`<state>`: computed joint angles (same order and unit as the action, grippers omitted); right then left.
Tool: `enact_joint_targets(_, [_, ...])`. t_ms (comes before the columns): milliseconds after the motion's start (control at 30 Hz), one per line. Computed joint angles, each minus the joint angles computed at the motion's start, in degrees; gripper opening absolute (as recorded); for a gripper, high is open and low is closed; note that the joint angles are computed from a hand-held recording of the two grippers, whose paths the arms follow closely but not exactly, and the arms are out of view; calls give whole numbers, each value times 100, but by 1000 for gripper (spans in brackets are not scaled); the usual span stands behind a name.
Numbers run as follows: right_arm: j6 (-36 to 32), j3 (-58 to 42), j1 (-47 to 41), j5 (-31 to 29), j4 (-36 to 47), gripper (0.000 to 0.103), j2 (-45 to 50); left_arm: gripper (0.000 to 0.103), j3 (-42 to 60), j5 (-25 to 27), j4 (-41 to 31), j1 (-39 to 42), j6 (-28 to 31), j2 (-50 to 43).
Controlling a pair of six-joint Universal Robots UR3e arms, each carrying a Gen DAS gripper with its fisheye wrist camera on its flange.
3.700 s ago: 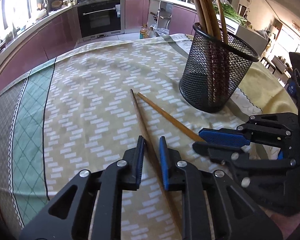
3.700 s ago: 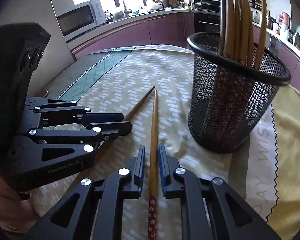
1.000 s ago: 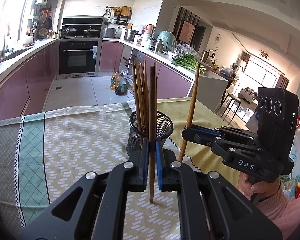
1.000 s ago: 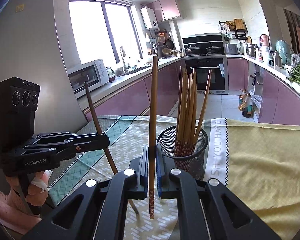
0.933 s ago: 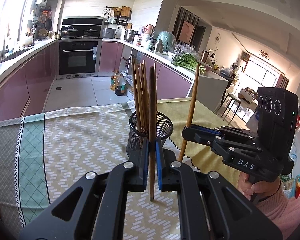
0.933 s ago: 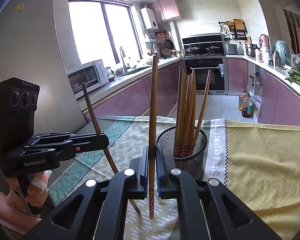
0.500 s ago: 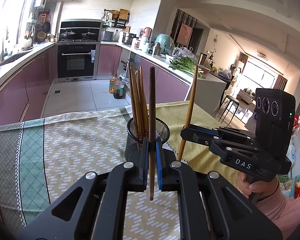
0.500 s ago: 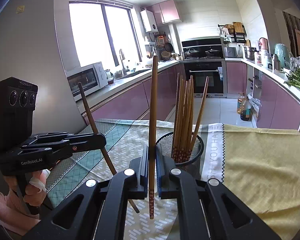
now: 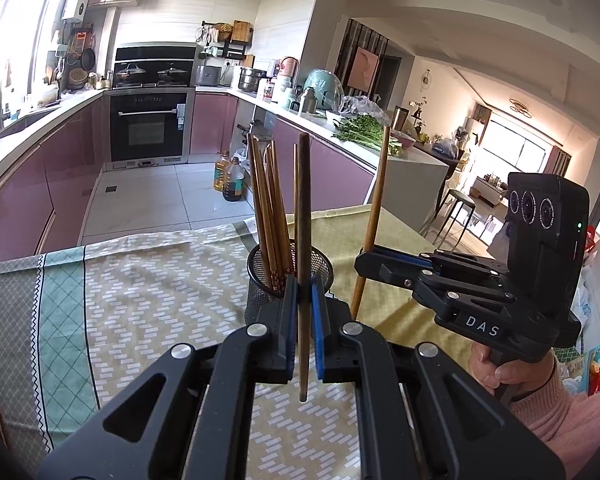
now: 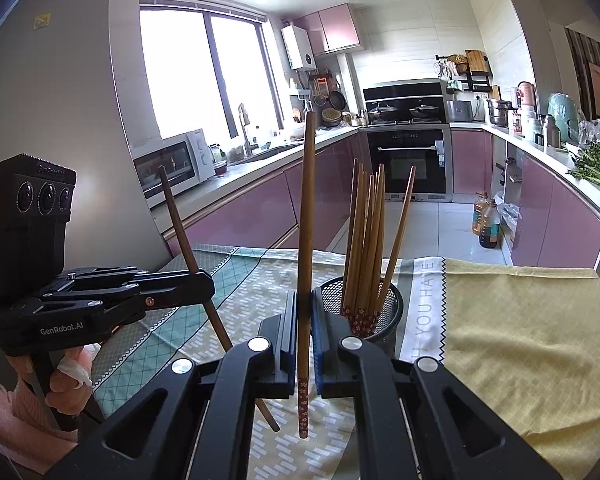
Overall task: Organize utensils
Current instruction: 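Hold both chopsticks upright and move them over the mesh holder's rim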
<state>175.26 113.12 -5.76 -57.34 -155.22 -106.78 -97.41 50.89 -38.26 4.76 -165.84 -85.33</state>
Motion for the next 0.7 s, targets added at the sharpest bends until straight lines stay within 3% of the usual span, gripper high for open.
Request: enact_joint_targets(700, [47,-162,44,-5,3,6,147,7,406,122,-78,-158,-96,-225])
